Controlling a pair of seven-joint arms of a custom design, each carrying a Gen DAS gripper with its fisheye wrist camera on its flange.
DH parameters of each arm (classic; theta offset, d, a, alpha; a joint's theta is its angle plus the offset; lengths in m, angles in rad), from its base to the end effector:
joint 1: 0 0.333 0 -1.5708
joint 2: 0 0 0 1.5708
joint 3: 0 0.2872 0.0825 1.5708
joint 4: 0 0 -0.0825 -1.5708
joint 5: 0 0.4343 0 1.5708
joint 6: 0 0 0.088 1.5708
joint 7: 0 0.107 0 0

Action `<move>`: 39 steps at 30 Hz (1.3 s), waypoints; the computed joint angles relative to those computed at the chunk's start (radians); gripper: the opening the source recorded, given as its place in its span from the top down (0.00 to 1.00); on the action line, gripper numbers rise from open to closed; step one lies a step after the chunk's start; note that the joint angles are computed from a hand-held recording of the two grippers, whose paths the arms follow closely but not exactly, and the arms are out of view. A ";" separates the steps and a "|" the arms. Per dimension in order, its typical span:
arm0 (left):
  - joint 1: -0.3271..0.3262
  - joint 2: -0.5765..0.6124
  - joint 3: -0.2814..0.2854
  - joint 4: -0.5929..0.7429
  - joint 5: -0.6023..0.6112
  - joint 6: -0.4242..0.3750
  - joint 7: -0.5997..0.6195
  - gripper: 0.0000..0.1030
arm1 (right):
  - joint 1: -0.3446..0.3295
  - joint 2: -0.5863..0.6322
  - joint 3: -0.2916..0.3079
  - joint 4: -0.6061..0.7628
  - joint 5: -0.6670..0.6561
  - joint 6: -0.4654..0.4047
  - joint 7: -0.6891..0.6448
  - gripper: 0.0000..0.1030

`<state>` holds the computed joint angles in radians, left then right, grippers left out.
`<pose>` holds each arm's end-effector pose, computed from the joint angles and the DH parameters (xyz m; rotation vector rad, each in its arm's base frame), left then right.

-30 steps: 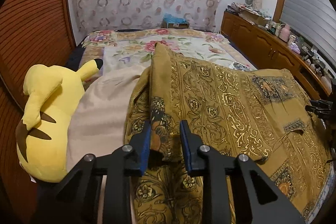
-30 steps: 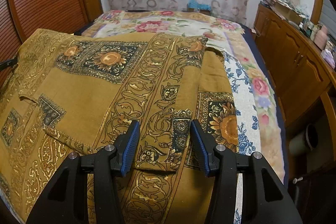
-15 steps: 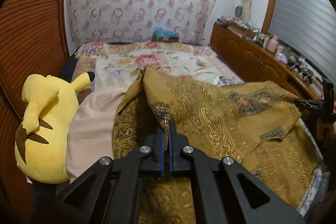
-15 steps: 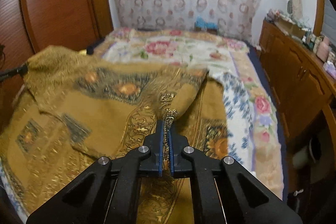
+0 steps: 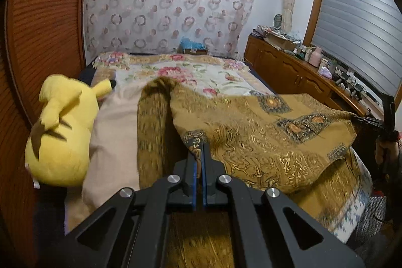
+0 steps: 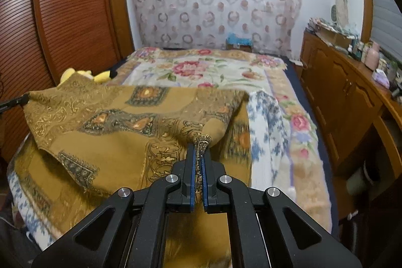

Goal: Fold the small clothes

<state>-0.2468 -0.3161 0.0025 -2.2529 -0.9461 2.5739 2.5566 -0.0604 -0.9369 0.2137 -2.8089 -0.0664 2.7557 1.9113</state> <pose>0.5429 -0.1213 0.5131 -1.2538 2.3011 -1.2783 0.3940 0.0605 0.5121 -1.5731 1.8154 -0.8392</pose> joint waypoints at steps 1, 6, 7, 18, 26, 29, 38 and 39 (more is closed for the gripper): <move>0.001 -0.019 0.004 -0.026 -0.005 -0.004 0.006 1.00 | 0.004 -0.012 0.003 -0.010 0.002 -0.007 0.005 0.99; -0.007 -0.100 0.020 -0.128 0.009 -0.017 0.000 1.00 | 0.027 -0.117 0.016 -0.090 0.014 -0.034 0.051 0.99; -0.009 -0.113 0.025 -0.143 0.016 -0.021 -0.005 1.00 | 0.030 -0.129 0.016 -0.099 0.016 -0.036 0.058 0.99; -0.052 -0.212 0.077 -0.228 0.047 -0.017 -0.024 1.00 | 0.070 -0.226 0.031 -0.148 0.004 -0.092 0.102 0.99; -0.062 -0.216 0.103 -0.236 0.050 -0.026 -0.031 1.00 | 0.095 -0.287 0.033 -0.174 0.004 -0.115 0.129 0.99; -0.059 -0.218 0.104 -0.241 0.056 -0.026 -0.029 1.00 | 0.104 -0.306 0.037 -0.180 0.002 -0.125 0.137 0.99; -0.056 -0.239 0.109 -0.265 0.057 -0.020 -0.023 1.00 | 0.138 -0.348 0.032 -0.198 0.002 -0.177 0.151 0.99; -0.057 -0.243 0.111 -0.270 0.054 -0.019 -0.023 1.00 | 0.143 -0.356 0.033 -0.202 0.002 -0.184 0.152 0.99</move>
